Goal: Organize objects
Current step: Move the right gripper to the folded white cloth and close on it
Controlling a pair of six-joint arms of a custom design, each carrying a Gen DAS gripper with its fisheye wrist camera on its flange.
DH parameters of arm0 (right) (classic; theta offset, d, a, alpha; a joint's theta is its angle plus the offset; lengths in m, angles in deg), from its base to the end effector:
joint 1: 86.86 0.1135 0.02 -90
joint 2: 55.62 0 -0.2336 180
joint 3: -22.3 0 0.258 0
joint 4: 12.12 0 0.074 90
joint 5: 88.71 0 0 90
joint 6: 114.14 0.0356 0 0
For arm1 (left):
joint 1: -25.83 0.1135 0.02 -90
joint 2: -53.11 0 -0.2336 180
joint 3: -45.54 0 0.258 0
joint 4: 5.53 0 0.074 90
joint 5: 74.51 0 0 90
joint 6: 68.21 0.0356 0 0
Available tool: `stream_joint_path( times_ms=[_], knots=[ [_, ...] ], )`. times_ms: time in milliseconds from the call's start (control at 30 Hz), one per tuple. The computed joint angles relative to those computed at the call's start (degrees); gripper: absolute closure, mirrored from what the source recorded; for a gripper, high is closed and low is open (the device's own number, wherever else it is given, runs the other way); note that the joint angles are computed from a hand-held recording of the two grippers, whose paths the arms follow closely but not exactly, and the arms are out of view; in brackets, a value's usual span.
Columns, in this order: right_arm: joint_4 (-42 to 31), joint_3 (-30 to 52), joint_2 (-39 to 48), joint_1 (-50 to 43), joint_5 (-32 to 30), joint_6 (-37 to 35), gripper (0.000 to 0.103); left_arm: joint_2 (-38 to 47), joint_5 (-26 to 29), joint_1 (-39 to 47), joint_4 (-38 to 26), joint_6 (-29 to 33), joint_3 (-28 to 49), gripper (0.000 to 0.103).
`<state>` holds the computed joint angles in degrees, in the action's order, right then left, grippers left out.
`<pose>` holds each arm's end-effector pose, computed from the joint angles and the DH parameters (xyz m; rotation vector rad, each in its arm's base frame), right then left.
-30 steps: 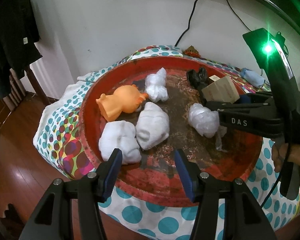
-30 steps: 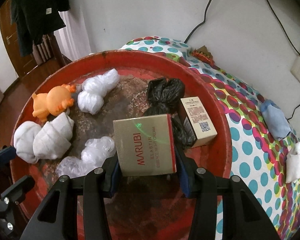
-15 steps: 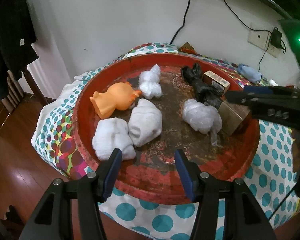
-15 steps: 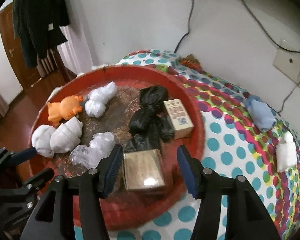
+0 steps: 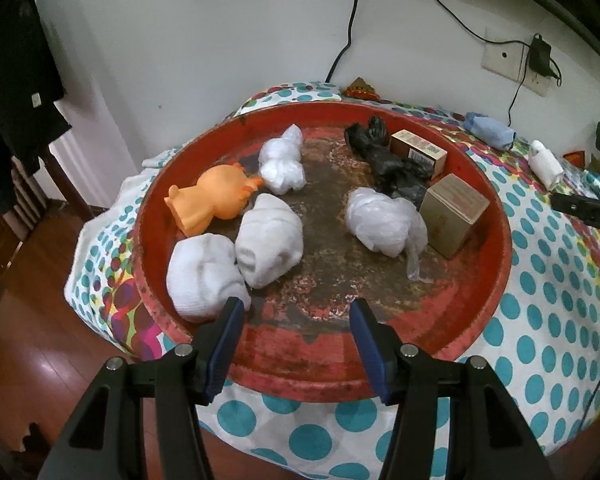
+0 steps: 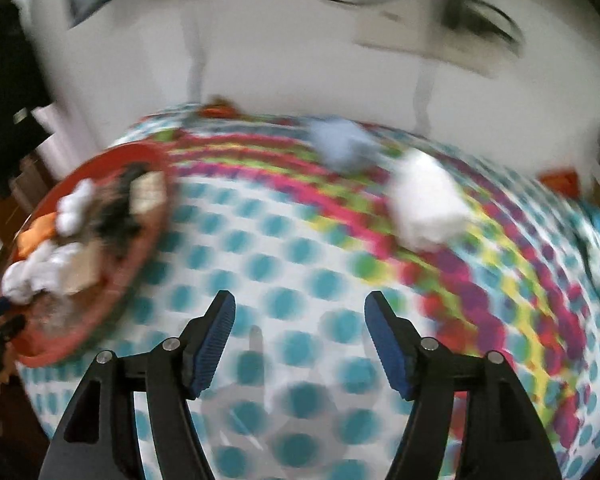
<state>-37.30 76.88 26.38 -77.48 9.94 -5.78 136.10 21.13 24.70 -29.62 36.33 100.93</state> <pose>0.2799 0.0408 0.1393 0.2568 2.4608 0.0191 0.2878 -0.0092 0.1400 0.3781 2.4378 -0.0206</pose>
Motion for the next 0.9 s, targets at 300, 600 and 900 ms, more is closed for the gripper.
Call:
stream_joint_path(
  times_ms=[300, 600, 900],
  knots=[
    [6.33, -0.93, 4.89, -17.44, -7.02, -6.08, 0.034, -0.46, -2.08, -1.17, 1.99, 0.86, -1.11, 0.047],
    [9.16, 12.46, 19.96, -17.87, -6.79, -10.5, 0.028, -0.3, -2.48, -3.54, 1.89, 2.04, -1.73, 0.047],
    [9.7, 17.18, 24.51, -19.99, -10.82, -11.53, 0.049, -1.64, -5.5, -5.61, -1.85, -1.0, 0.77, 0.046]
  ],
)
